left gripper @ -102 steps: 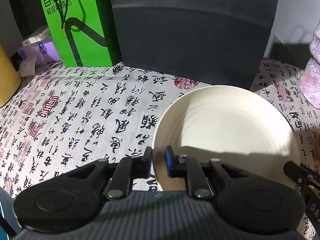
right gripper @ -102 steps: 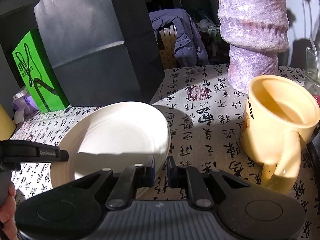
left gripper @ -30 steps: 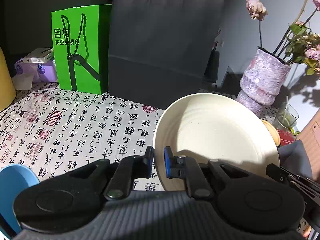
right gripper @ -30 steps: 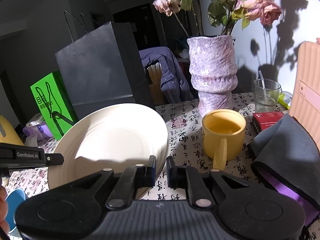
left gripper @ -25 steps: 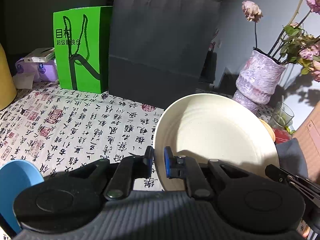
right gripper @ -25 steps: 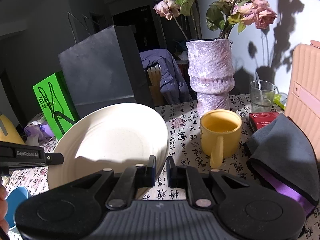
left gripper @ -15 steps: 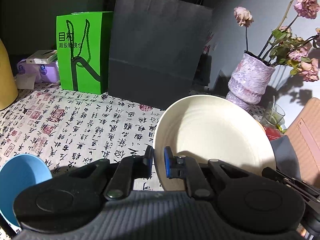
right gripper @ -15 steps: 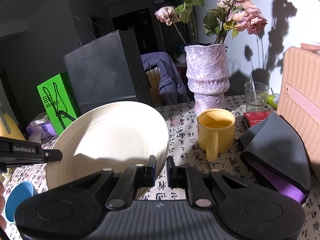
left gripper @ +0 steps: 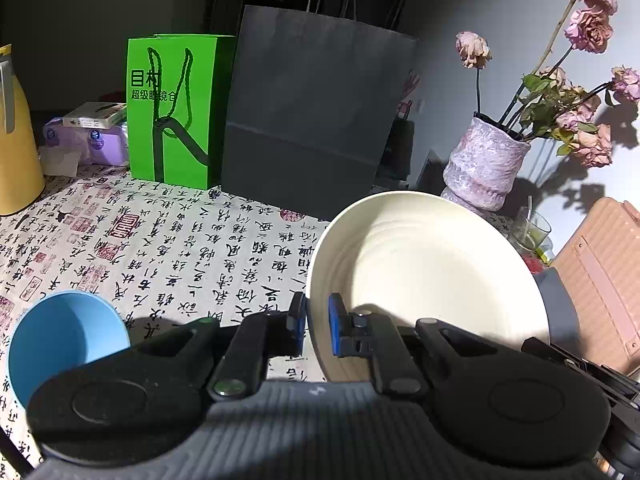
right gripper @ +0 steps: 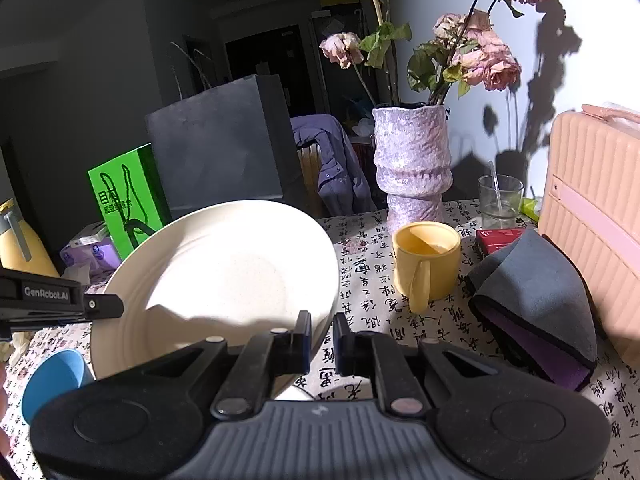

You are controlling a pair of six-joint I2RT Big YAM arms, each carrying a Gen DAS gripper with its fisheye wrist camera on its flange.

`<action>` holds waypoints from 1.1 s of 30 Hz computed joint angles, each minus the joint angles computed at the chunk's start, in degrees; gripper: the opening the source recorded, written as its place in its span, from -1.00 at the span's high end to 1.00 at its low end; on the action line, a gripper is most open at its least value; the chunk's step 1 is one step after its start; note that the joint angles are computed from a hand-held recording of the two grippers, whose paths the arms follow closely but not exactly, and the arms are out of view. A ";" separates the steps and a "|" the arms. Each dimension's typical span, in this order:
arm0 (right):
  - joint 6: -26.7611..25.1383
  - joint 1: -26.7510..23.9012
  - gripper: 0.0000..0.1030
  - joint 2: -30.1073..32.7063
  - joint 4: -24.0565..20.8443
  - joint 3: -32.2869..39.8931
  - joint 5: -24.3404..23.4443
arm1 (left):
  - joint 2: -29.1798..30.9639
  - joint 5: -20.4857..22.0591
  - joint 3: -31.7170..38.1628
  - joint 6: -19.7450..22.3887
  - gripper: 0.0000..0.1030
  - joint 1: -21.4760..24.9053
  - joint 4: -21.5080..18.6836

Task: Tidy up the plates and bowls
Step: 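Carry the cream plate with both grippers away from the yellow mug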

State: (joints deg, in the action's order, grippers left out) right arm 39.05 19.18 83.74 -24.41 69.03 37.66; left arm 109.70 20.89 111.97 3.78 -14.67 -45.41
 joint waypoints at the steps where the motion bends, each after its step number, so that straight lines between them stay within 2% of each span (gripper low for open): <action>1: 0.19 0.31 0.79 -0.15 -0.20 -0.04 0.31 | -0.41 0.22 -0.52 0.08 0.76 0.20 0.17; 16: 3.03 5.69 0.79 -2.04 -3.19 -1.00 5.36 | -5.95 3.42 -7.62 0.88 0.76 2.99 2.72; 22: 3.66 8.08 0.79 -2.63 -3.75 -1.18 7.70 | -9.45 4.65 -12.15 1.57 0.76 4.51 5.22; 33: 6.71 12.65 0.79 -2.50 -6.42 -0.38 11.68 | -12.69 7.58 -15.71 2.17 0.76 7.48 5.22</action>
State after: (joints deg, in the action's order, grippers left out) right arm 45.76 31.83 81.24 -30.83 68.64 49.34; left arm 97.00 28.47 96.26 5.95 -7.19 -40.18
